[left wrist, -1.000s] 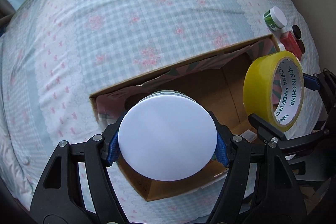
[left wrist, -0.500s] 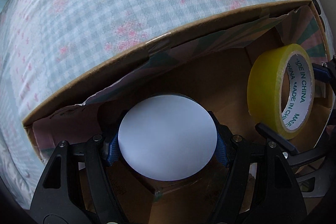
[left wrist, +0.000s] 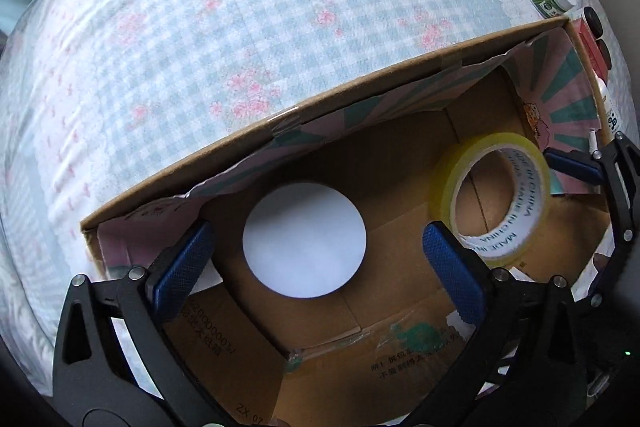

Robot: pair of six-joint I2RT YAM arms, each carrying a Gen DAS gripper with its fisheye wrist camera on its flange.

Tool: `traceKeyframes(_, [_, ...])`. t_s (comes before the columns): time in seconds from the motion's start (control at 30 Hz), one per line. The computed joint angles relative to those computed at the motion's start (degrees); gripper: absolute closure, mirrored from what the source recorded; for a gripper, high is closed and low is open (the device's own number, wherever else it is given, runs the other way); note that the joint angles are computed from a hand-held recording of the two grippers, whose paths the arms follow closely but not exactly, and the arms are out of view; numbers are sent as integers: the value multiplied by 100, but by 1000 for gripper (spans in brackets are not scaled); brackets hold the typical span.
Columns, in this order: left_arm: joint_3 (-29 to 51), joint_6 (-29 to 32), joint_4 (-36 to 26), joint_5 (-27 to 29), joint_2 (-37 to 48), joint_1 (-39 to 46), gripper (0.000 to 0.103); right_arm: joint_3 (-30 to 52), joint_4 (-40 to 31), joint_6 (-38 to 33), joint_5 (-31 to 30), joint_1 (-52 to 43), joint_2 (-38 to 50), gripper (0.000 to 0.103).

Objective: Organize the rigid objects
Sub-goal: 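Lower the compact into the box with the left gripper while the right gripper lowers the tape roll beside it, then open both grippers and lift them away from the box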

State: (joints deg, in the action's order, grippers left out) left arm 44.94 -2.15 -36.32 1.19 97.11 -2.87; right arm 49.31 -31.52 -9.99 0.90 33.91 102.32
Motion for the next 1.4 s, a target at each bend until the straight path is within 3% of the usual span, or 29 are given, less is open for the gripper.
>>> traceKeyframes(0.1, [-76,-3,-170,65,-311,148,0,-223,123,84,-117,-47,-494,0])
traceKeyframes(0.6, [-6,-176,-1165,17,-1545,414,0,-254,-873,302,-171,-34,-1502,0])
traceKeyframes(0.97, [600,-233,-2996,20,-3277,605,0,682,-2533,386,-300,-513,-2423,0])
traceKeyframes(1.2, [1402,-830,-4121,-96,-4227,218,0,1337,-3728,775,-149,-1135,-3275,0])
traceKeyframes(1.4, [2173,-2227,-4758,-667,-4328,-1138,0,1766,-4354,21,-310,-2287,-3895,0])
